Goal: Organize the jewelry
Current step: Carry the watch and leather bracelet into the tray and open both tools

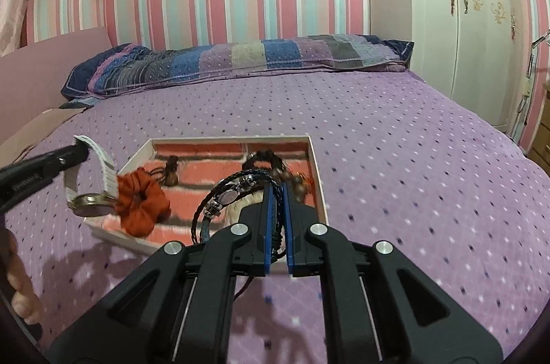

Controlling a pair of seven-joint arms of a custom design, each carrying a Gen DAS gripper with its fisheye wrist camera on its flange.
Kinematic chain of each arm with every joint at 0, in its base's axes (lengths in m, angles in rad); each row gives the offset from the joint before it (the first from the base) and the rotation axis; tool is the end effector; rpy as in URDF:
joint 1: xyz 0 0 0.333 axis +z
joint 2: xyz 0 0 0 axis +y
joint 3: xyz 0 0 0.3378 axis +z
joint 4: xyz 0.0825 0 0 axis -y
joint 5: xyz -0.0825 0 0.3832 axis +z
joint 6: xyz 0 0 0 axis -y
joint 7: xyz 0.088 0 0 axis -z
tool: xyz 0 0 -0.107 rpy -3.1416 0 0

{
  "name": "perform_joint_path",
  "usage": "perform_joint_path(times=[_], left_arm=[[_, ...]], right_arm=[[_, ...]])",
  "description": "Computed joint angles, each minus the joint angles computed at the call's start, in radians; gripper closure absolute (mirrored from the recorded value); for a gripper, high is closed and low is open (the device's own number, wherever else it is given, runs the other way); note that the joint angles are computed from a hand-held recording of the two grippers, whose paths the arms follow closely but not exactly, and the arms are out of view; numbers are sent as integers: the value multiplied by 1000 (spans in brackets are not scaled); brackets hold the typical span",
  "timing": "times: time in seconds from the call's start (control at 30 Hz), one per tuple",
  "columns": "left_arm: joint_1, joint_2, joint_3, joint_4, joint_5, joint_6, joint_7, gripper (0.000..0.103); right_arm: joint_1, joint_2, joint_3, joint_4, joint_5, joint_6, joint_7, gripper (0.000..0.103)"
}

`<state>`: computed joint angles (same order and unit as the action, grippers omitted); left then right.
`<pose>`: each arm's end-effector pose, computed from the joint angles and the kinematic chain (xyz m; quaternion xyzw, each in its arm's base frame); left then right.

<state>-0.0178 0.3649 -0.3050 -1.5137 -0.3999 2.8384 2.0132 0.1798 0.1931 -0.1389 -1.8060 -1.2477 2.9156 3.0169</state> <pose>0.7022 -0.1691 0.5959 -0.4938 0.7194 -0.4375 0.2172 0.6458 0.0920 0.5305 -0.5161 0.6817 -0.3933 0.3380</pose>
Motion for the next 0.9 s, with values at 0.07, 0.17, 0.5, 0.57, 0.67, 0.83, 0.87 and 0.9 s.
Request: perform_joint_path(times=[0.07,0.17,0.5,0.57,0.67,0.83,0.87,0.9], left_arm=[[-31,55,29,63,46,-17,-46,97],[-56,115,52,124,113,-48,-90,97],[-49,222,53,222,183,-96,-141,97],[-55,224,60,218,202,-87,-149,97],[-79,230,88,216,252,-68,-180,97],[-100,242,116,219,312,-47,-225,97],[-104,246,121,222,324,-48,-237,97],[-106,248,124,223,334,-49,-245,97]], right_arm=[[-4,39,3,43,45,-1,-50,96],[-1,107,-6,115,128,3,-133,96],[75,243,-152,266,230,59,-130,96],[70,259,-149,265,281,59,-176,96],[47,275,-112,252,393,45,-288,96],[68,285,-114,253,490,-19,-427,96],[61,285,-101,251,520,-26,-462,96],[59,287,-95,247,545,-27,-486,96]])
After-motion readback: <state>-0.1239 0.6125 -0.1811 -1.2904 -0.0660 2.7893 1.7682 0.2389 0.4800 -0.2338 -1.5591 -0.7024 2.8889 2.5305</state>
